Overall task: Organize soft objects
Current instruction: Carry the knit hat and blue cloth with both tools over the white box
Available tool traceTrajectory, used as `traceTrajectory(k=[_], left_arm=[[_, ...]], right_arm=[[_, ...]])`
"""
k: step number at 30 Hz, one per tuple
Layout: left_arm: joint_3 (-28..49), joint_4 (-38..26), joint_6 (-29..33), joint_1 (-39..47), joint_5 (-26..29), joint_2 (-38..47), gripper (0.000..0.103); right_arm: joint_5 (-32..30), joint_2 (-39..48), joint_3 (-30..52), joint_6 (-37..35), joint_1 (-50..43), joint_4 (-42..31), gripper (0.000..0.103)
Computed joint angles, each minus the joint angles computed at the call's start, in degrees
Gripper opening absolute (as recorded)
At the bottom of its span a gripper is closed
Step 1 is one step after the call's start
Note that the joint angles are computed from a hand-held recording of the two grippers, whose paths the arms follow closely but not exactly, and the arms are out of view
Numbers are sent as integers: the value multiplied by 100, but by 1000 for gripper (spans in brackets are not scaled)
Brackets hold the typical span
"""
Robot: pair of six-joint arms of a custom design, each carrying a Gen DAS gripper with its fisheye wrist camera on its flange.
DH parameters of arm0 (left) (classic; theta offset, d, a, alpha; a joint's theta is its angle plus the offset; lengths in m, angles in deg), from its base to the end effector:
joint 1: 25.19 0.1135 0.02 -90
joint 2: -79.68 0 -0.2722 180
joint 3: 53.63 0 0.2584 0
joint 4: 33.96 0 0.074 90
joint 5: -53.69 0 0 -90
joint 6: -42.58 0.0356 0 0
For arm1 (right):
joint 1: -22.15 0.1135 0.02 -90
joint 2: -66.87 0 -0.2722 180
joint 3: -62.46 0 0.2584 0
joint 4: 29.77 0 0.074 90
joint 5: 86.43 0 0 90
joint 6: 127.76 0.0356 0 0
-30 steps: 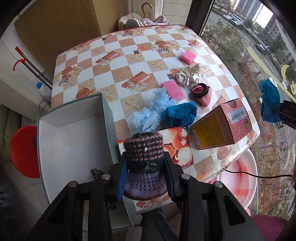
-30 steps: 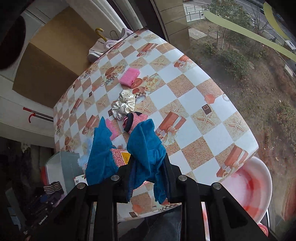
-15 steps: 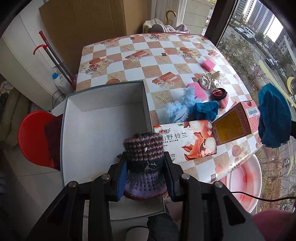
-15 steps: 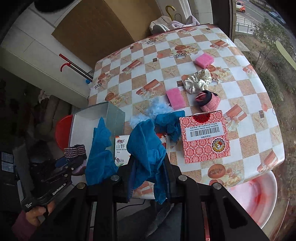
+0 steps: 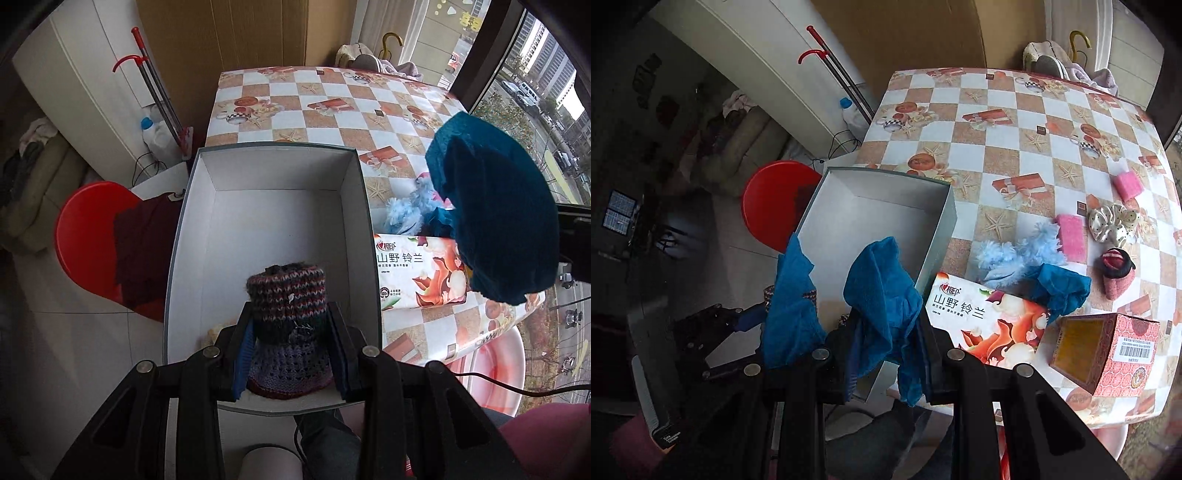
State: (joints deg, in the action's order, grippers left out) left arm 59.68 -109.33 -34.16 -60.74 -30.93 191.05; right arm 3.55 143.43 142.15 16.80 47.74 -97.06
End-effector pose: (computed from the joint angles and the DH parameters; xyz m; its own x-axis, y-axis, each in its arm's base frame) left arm 0.3305 -0.2403 0.2708 -0.6213 0.7246 -0.2982 0.7635 0.6455 -0.0221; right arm 0.2368 0.1134 0.2937 -0.8227 0.5093 -0.2525 0.4108 0.8397 0.3553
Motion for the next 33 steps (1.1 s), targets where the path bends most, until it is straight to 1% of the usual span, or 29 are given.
traceTrajectory(k=[4, 12, 33], left_arm=[[-128, 57, -25, 16, 4, -72, 39], [-202, 72, -86, 42, 28, -106, 39], [-168, 22, -130, 51, 30, -71, 39]], right_arm=[[-157, 288, 74, -154, 116, 16, 27], [-332, 459, 118, -264, 102, 6, 27], [-349, 535, 145, -279, 68, 26, 27]])
